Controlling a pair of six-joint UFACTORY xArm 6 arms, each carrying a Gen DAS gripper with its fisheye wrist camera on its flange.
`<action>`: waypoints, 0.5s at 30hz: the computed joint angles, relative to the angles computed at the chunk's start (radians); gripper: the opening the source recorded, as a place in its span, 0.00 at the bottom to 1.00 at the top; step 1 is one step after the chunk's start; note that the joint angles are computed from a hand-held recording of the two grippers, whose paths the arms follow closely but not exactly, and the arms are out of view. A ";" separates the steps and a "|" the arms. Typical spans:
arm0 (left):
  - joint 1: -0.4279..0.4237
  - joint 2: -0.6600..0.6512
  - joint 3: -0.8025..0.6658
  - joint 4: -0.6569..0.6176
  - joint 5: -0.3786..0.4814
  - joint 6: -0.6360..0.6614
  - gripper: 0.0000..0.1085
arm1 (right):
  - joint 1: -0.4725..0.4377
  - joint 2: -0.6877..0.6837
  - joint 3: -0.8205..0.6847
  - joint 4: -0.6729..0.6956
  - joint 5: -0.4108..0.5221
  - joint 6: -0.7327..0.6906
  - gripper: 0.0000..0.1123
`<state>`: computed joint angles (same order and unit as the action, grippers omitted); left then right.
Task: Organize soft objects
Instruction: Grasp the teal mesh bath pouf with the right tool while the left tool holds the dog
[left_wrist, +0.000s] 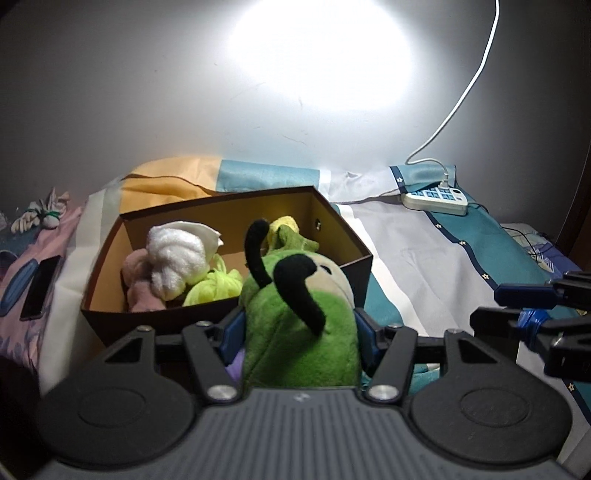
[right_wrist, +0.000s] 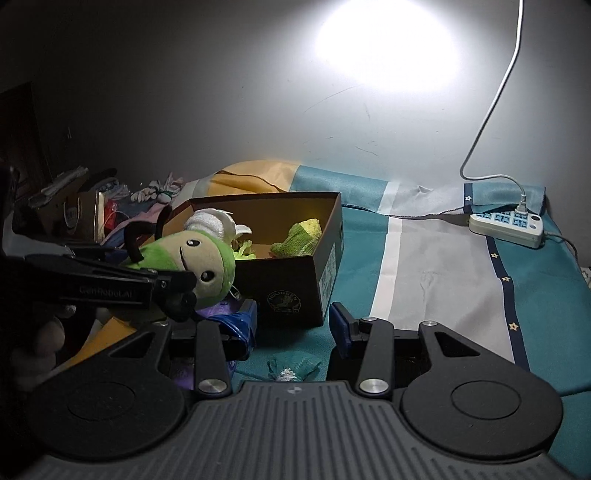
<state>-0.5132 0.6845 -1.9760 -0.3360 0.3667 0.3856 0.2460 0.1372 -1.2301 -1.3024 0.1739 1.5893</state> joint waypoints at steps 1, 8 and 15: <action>0.005 -0.006 0.008 -0.004 -0.005 0.001 0.56 | 0.009 0.013 -0.011 0.028 0.002 -0.044 0.24; 0.041 -0.054 0.081 -0.052 -0.034 0.029 0.56 | 0.097 0.135 -0.130 0.272 0.117 -0.444 0.24; 0.081 -0.094 0.136 -0.137 -0.041 0.101 0.56 | 0.159 0.268 -0.278 0.431 0.290 -0.636 0.23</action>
<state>-0.4327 0.5905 -1.8396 -0.4735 0.3261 0.4866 0.4050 0.4057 -1.5081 -0.8719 0.4641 0.9530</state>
